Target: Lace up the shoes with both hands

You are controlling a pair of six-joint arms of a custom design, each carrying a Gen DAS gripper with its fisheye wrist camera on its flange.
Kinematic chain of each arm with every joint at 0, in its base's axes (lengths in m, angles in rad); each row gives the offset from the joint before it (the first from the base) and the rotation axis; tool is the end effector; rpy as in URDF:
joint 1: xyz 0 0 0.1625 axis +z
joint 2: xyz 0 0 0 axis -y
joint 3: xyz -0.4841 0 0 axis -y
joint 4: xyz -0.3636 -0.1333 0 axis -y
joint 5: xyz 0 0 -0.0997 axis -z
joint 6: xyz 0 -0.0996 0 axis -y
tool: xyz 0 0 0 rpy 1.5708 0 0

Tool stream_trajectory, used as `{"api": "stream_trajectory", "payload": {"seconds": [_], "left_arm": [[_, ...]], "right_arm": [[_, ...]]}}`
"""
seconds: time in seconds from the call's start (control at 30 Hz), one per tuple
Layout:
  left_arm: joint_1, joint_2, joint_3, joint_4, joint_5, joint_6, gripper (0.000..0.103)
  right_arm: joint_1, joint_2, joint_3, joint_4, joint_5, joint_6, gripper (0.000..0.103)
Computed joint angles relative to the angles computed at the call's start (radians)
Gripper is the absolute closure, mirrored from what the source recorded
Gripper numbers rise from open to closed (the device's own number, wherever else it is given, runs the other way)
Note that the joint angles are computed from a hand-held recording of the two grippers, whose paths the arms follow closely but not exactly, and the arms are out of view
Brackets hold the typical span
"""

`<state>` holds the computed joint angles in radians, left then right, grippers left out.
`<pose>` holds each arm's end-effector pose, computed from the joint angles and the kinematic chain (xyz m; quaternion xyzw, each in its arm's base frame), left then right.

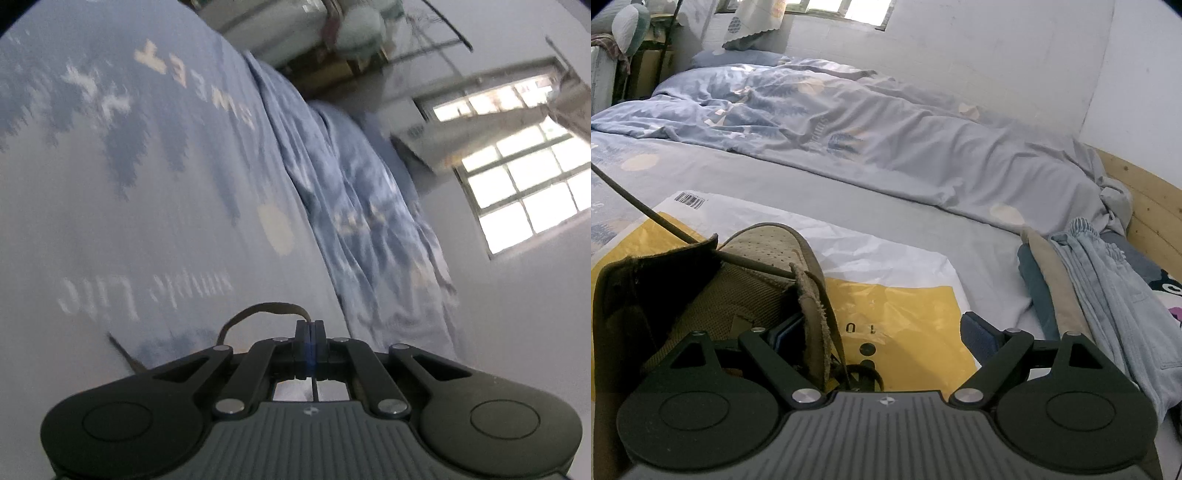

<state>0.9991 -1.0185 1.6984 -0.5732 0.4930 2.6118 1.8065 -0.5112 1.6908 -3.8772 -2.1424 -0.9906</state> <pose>-0.1241 -0.6015 0.2419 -0.3296 0.6454 -0.6886 0.0251 0.2359 -0.6420 0.1173 0.3436 -0.7500 0.3885 0.4104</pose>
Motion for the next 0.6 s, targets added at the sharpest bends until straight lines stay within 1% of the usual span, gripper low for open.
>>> {"api": "stream_trajectory", "payload": {"seconds": [0.1, 0.23, 0.3, 0.37, 0.4, 0.5, 0.6], "left_arm": [[-0.007, -0.014, 0.015, -0.06, -0.056, 0.061, 0.103], [-0.009, -0.012, 0.0, -0.032, -0.104, 0.049, 0.103], [-0.012, -0.019, 0.011, -0.064, -0.136, 0.067, 0.103], [-0.013, -0.026, 0.018, -0.08, -0.136, 0.086, 0.103], [-0.011, -0.027, 0.016, -0.068, -0.129, 0.082, 0.103], [-0.005, 0.004, -0.048, 0.121, -0.111, -0.034, 0.103], [0.004, 0.053, -0.14, 0.36, -0.06, -0.144, 0.103]], "right_arm": [[0.0, 0.001, -0.004, 0.002, -0.003, 0.002, 0.016], [0.001, 0.006, -0.011, 0.0, -0.006, 0.0, 0.016], [0.001, 0.009, -0.014, 0.0, -0.006, -0.002, 0.016], [0.0, 0.009, -0.016, 0.002, -0.005, -0.001, 0.016], [0.0, 0.01, -0.016, 0.002, -0.005, 0.0, 0.016], [0.0, 0.009, -0.015, 0.003, -0.004, 0.005, 0.016], [0.001, 0.006, -0.012, 0.005, -0.002, 0.011, 0.016]]}}
